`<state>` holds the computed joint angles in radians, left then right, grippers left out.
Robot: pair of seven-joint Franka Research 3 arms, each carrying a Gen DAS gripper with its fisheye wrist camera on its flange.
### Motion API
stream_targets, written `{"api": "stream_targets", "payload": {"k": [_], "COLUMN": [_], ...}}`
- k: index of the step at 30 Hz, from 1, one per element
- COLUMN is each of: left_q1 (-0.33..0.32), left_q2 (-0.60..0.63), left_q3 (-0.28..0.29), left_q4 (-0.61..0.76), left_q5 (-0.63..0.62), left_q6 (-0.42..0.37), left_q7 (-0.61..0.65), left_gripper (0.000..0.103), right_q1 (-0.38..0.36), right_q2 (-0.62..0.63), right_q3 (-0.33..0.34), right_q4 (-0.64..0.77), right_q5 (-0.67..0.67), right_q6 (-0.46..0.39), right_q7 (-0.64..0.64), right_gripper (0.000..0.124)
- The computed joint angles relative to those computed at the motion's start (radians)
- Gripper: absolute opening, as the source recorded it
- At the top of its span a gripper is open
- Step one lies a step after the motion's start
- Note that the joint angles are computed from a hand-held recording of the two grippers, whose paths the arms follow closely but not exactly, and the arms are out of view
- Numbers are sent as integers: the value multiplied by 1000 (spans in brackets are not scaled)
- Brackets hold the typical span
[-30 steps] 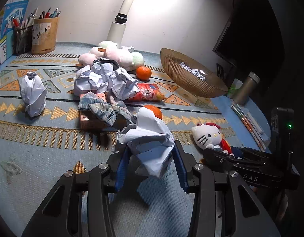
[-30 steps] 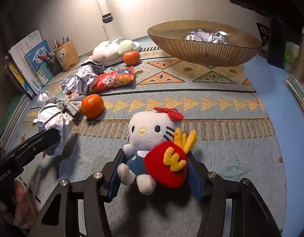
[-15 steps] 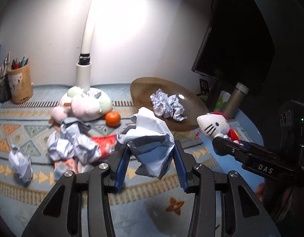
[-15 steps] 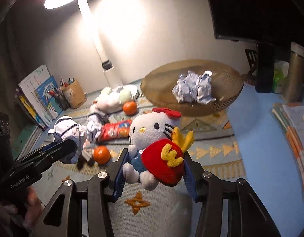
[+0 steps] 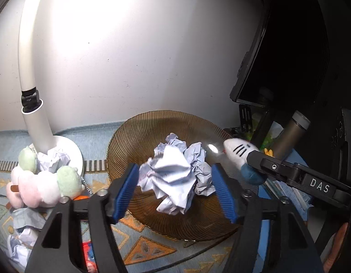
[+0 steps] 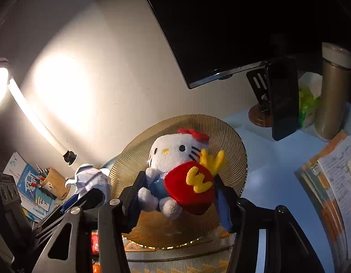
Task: Organize objects
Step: 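Carry the plush and paper ball to the amber bowl and release both, then move both open tools back toward the paper balls near the snack bag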
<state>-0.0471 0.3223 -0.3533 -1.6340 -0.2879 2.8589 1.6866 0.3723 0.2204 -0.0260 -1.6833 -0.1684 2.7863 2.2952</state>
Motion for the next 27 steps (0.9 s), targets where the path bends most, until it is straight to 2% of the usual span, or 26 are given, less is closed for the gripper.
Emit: {"api": "stream_targets", "payload": {"k": [3, 7, 10, 13, 16, 17, 18, 19, 20, 22, 24, 26, 27], "left_q1": [20, 62, 105, 113, 66, 51, 43, 50, 92, 235, 281, 362, 371], "left_q2": [16, -61, -174, -324, -492, -546, -597, -644, -685, -755, -792, -808, -801], "left_q3": [-18, -44, -72, -61, 4, 27, 42, 46, 23, -67, -77, -120, -118], "left_q4": [15, -83, -199, -334, -483, -536, -594, -649, -701, -801, -872, -921, -938], "left_q5": [-36, -134, -309, -537, -746, -775, -770, -762, -706, -540, -505, -447, -436], "left_q6": [-30, 12, 50, 84, 107, 123, 149, 172, 187, 211, 237, 248, 267], "left_q7": [6, 77, 210, 374, 531, 552, 536, 516, 449, 250, 196, 125, 110], "left_gripper": [79, 79, 79, 79, 79, 81, 84, 94, 98, 98, 98, 98, 98], "right_q1": [-15, -10, -8, 7, 15, 18, 22, 28, 34, 46, 61, 81, 97], "right_q2": [21, -25, -72, -119, -166, -180, -192, -202, -208, -210, -195, -161, -141], "right_q3": [9, 4, 23, 46, 86, 101, 113, 124, 136, 154, 165, 170, 164], "right_q4": [9, -58, -105, -135, -182, -201, -219, -233, -244, -262, -264, -255, -247], "right_q5": [42, 35, 36, -3, 11, 28, 28, 21, 13, -22, -91, -116, -156], "right_q6": [-16, 3, 14, -10, -7, 3, 13, 22, 29, 51, 61, 72, 70], "right_q7": [-39, -36, -44, -29, -37, -49, -49, -43, -36, -5, 52, 64, 91], "right_gripper": [71, 71, 71, 71, 71, 71, 71, 71, 71, 71, 71, 71, 71]}}
